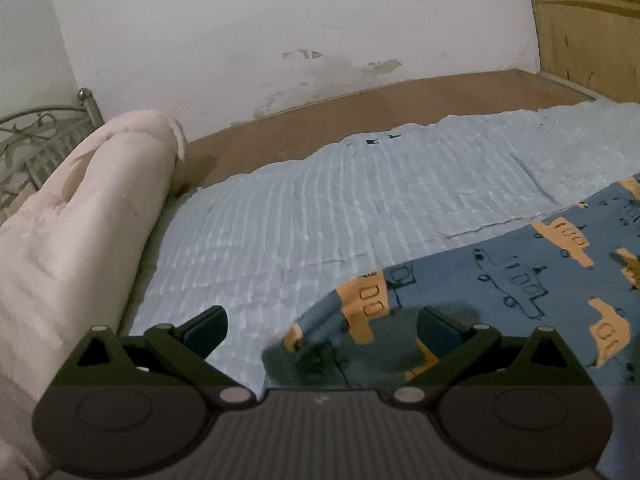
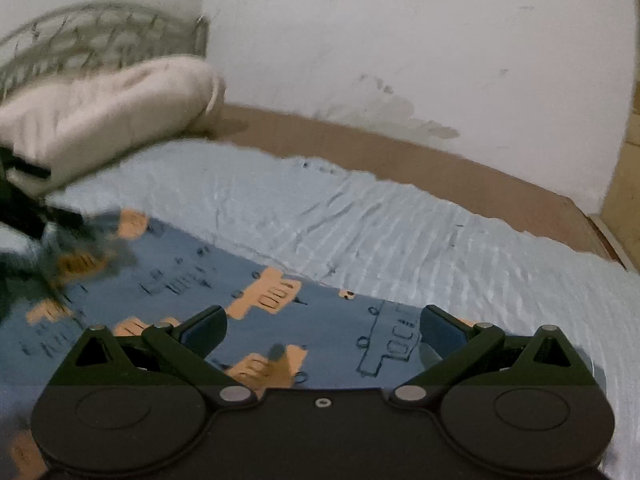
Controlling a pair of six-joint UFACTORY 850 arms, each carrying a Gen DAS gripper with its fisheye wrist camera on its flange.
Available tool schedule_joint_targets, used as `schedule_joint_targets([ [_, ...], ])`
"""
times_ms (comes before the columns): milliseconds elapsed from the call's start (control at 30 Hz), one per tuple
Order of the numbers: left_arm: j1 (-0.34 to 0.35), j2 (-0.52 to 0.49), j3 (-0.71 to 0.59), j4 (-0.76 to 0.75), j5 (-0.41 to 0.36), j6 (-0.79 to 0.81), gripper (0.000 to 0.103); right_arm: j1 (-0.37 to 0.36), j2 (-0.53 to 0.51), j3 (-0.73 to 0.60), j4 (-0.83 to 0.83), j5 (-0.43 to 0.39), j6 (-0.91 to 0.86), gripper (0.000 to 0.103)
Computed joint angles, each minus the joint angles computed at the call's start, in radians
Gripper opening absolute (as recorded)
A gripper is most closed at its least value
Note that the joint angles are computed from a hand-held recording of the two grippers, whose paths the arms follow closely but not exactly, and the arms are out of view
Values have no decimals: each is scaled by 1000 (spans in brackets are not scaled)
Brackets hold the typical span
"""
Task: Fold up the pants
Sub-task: 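Move both tools down to the pants legs' hem ends and open the grippers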
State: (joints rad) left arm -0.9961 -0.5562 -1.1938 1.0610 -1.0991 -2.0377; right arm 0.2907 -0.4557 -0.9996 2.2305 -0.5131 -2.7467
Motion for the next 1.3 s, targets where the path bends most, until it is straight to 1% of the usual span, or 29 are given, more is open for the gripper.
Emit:
schedule_joint_targets([
  [100,22,-1,2,14,24,34,102,-1,-52,-75,-179,11,134,102],
  [200,45,5,12,33,65,62,102,7,-91,-133,-297,7,226,102],
  [267,61,16,30,69,104,66,102,15,-123,-185,-398,5,303,102],
  [333,82,39,62,134,161,56,102,22,-157,-240,-515,-3,383,102],
  [433,120,90,134,291,261,-28,102,22,-213,-333,-733,-63,543,102],
  [467,139,110,161,354,315,-61,102,23,-228,-359,-779,-74,578,102],
  [533,189,145,202,466,453,-108,102,27,-264,-418,-884,-81,666,102],
  [600,232,151,214,537,557,-134,102,34,-298,-477,-988,-74,770,102],
  [667,261,139,212,575,610,-155,102,35,-328,-525,-1053,-70,855,102],
  [767,298,114,199,606,684,-185,102,28,-363,-575,-1088,-80,915,101],
  [833,318,100,191,631,733,-203,102,24,-380,-597,-1104,-79,955,95],
  [900,329,88,182,634,770,-195,99,15,-401,-623,-1135,-106,1010,88],
  [967,336,78,167,567,791,-128,83,13,-419,-647,-1175,-129,1054,83],
  [1000,339,72,158,507,797,-75,79,13,-421,-648,-1182,-134,1058,81],
  [1033,342,66,148,443,802,-20,69,11,-422,-650,-1188,-143,1060,79],
  [1067,346,65,146,421,818,-4,57,10,-423,-652,-1191,-155,1061,73],
  [1100,352,68,149,441,840,-29,52,9,-428,-660,-1198,-167,1071,68],
  [1133,355,71,152,470,860,-62,42,10,-429,-661,-1202,-169,1079,64],
  [1167,357,73,152,480,876,-69,29,12,-430,-663,-1209,-171,1090,56],
  [1200,357,72,148,447,888,-35,22,14,-430,-665,-1218,-175,1097,46],
  [1233,354,69,142,386,885,23,9,16,-425,-658,-1218,-172,1090,42],
  [1267,349,68,136,340,875,63,3,19,-416,-645,-1211,-161,1075,31],
  [1300,339,70,134,324,854,75,1,21,-408,-634,-1207,-155,1061,15],
])
